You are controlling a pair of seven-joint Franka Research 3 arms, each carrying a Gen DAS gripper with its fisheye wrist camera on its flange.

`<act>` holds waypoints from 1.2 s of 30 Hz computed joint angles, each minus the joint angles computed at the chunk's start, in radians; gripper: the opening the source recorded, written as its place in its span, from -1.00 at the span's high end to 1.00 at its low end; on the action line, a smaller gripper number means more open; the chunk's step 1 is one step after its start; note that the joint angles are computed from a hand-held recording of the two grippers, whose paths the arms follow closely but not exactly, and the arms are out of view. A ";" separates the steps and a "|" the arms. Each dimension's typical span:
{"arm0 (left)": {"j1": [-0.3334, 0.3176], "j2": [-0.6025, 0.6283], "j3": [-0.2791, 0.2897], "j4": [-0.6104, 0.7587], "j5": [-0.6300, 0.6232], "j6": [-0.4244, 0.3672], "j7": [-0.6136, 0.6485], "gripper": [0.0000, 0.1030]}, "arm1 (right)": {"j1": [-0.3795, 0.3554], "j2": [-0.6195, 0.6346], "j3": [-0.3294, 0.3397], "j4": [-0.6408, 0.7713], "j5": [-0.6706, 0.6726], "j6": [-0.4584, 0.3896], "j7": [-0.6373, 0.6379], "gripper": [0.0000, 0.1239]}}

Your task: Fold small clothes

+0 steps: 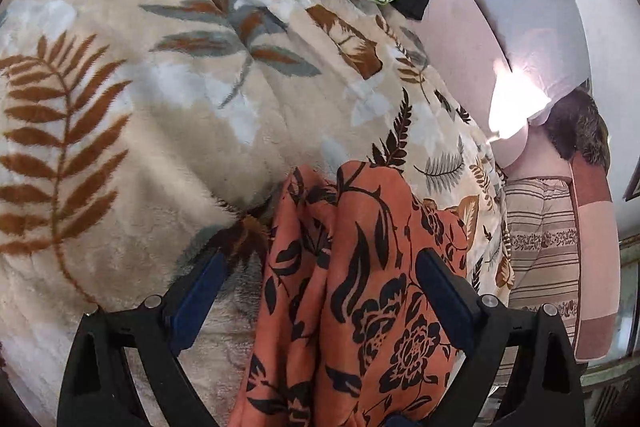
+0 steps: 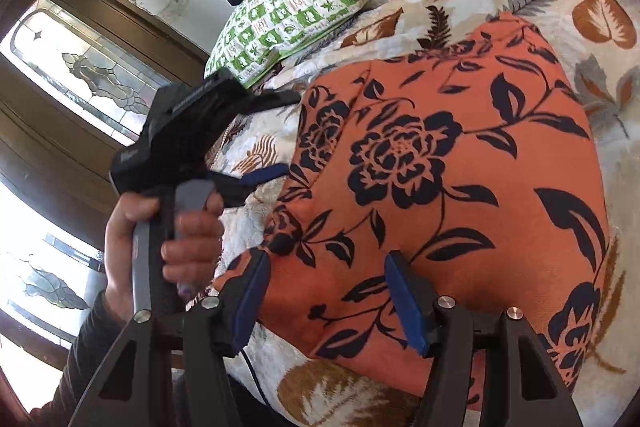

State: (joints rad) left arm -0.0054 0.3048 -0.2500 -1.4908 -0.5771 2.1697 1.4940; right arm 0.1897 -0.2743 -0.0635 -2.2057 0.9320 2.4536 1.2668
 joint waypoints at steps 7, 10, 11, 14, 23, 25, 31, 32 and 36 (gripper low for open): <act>0.020 0.012 -0.019 0.038 -0.056 0.020 0.008 -0.82 | -0.004 0.011 -0.018 -0.008 0.060 -0.038 -0.051 -0.02; 0.039 -0.029 -0.029 0.009 -0.143 0.054 0.096 -0.82 | -0.008 0.020 -0.020 -0.005 0.081 -0.046 -0.066 -0.02; 0.046 -0.033 -0.033 0.005 -0.185 0.048 0.130 -0.82 | -0.010 0.020 -0.018 -0.005 0.084 -0.047 -0.069 -0.02; 0.037 -0.001 -0.029 0.046 -0.207 -0.012 0.155 -0.80 | -0.015 0.021 -0.013 -0.006 0.084 -0.050 -0.070 -0.02; 0.010 0.095 -0.025 0.134 -0.093 -0.124 0.061 -0.21 | -0.026 0.035 -0.012 0.010 0.086 -0.076 -0.079 -0.02; 0.008 0.114 -0.030 0.160 -0.075 -0.133 0.059 0.41 | -0.027 0.035 -0.011 0.010 0.086 -0.075 -0.082 -0.02; -0.038 -0.034 -0.039 0.016 0.056 0.094 0.292 0.73 | -0.028 0.043 -0.015 0.013 0.108 -0.094 -0.097 -0.02; -0.056 -0.063 -0.030 -0.021 0.090 0.133 0.328 0.73 | -0.030 0.049 -0.014 0.017 0.105 -0.100 -0.090 -0.02; -0.102 0.037 0.028 0.065 0.289 0.016 0.105 0.63 | -0.035 0.063 -0.010 0.024 0.103 -0.114 -0.081 -0.02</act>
